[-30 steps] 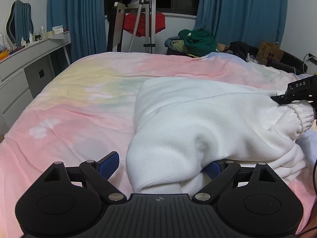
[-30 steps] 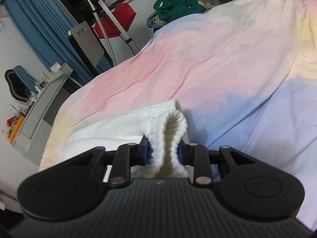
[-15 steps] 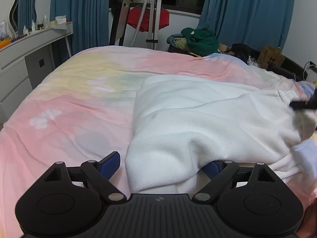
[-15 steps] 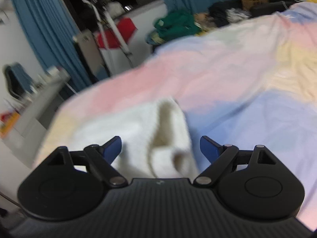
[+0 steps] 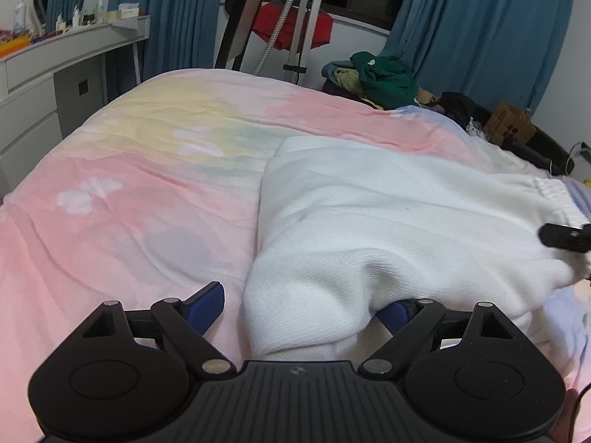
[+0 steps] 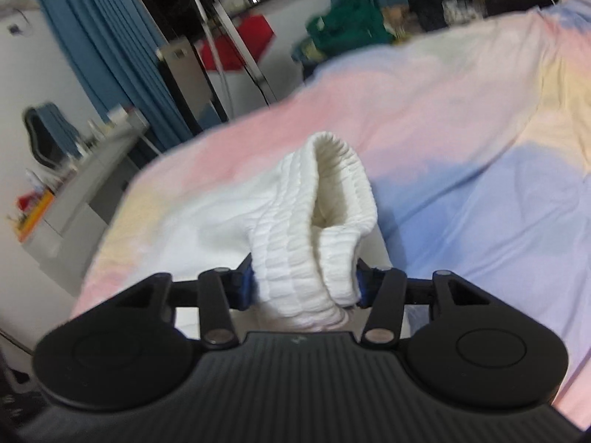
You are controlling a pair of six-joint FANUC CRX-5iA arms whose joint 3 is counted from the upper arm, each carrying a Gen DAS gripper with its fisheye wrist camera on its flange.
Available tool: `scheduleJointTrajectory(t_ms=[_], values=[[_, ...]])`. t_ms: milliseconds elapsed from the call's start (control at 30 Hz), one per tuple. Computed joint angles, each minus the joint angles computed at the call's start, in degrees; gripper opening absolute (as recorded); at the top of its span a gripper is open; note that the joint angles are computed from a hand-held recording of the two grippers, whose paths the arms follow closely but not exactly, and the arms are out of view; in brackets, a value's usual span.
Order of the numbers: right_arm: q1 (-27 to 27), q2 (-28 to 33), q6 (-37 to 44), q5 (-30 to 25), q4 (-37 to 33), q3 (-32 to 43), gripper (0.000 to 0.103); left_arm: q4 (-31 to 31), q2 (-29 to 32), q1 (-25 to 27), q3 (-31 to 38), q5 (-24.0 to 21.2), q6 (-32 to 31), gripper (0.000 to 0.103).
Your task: Fold clothes
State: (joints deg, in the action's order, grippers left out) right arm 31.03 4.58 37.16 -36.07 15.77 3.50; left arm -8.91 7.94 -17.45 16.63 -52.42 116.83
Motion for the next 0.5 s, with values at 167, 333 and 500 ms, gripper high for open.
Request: scheduleJointTrajectory(t_ms=[167,333,500], values=[[-0.3,2.4,2.8,-6.6,-3.1,3.4,0.052,4.8,0.0,1.6,-1.3,0.0,-1.1,0.089],[-1.5,2.7,2.2,-7.0,-5.7,4.0,0.074,3.8,0.1,1.2,-0.7,-0.7,-0.5,0.089],[-2.8,4.3,4.4,-9.9,-10.0,6.6,0.093,5.3,0.3,1.7,-0.7,-1.1,-0.3,0.089]])
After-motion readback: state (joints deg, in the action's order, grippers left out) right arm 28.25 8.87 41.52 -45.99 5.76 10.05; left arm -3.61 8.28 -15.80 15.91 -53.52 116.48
